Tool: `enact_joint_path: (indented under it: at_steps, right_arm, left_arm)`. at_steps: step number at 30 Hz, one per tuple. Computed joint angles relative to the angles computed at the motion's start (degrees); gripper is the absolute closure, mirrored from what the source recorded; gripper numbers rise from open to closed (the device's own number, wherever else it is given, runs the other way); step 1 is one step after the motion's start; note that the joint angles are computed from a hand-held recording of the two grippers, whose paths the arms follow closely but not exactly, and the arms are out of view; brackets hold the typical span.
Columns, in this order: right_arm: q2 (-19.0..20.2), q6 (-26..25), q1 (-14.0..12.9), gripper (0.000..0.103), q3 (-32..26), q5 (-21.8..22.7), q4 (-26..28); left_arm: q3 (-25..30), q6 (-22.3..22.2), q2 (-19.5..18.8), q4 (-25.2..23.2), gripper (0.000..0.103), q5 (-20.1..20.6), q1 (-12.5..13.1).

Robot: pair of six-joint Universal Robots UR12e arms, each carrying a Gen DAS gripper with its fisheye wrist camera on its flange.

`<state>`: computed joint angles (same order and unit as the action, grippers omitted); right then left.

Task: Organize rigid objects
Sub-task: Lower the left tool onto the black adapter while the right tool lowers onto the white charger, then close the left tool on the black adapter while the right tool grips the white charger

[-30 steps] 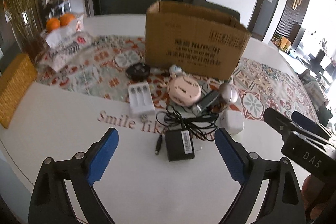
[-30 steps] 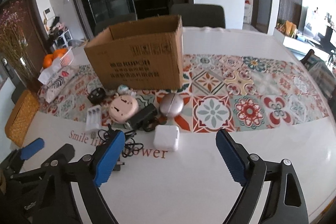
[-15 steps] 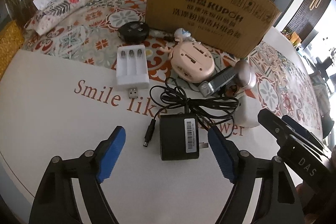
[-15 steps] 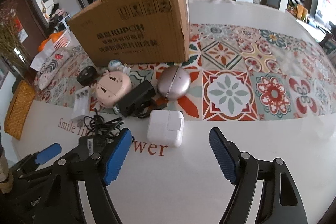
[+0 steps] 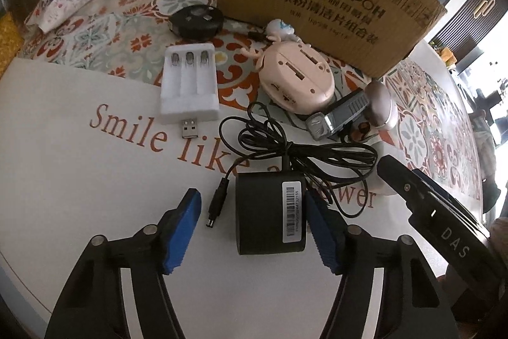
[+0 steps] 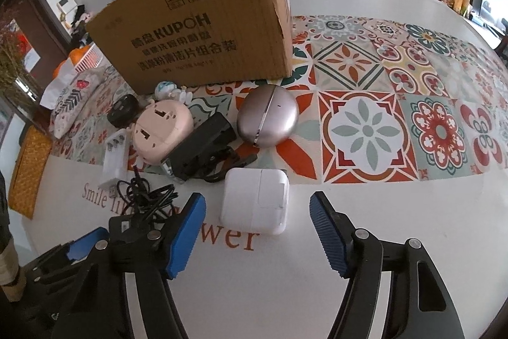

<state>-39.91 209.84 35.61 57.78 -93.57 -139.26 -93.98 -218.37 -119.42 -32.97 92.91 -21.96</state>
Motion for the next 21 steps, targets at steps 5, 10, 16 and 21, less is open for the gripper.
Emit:
enact_joint_path:
  at_steps: [5, 10, 16, 21]
  right_arm:
    - [1.07, 0.36, -0.30, 0.039, -1.44, 1.03, 1.13]
    - [2.01, 0.83, -0.32, 0.044, -2.96, 0.85, 3.45]
    - [2.48, -1.84, 0.31, 0.053, -3.86, -1.24, 4.26]
    - [2.29, -1.97, 1.02, 0.053, -3.86, -3.27, 4.82]
  left_arm:
    - [0.41, 0.53, -0.64, 0.24, 0.044, -0.67, 0.09]
    - [0.66, 3.05, -1.01, 0.98, 0.046, 0.04, -0.11]
    - [0.05, 5.36, -0.98, 2.55, 0.052, 0.44, -0.04]
    - [-0.80, 7.55, -0.47, 3.85, 0.055, 1.73, -0.11]
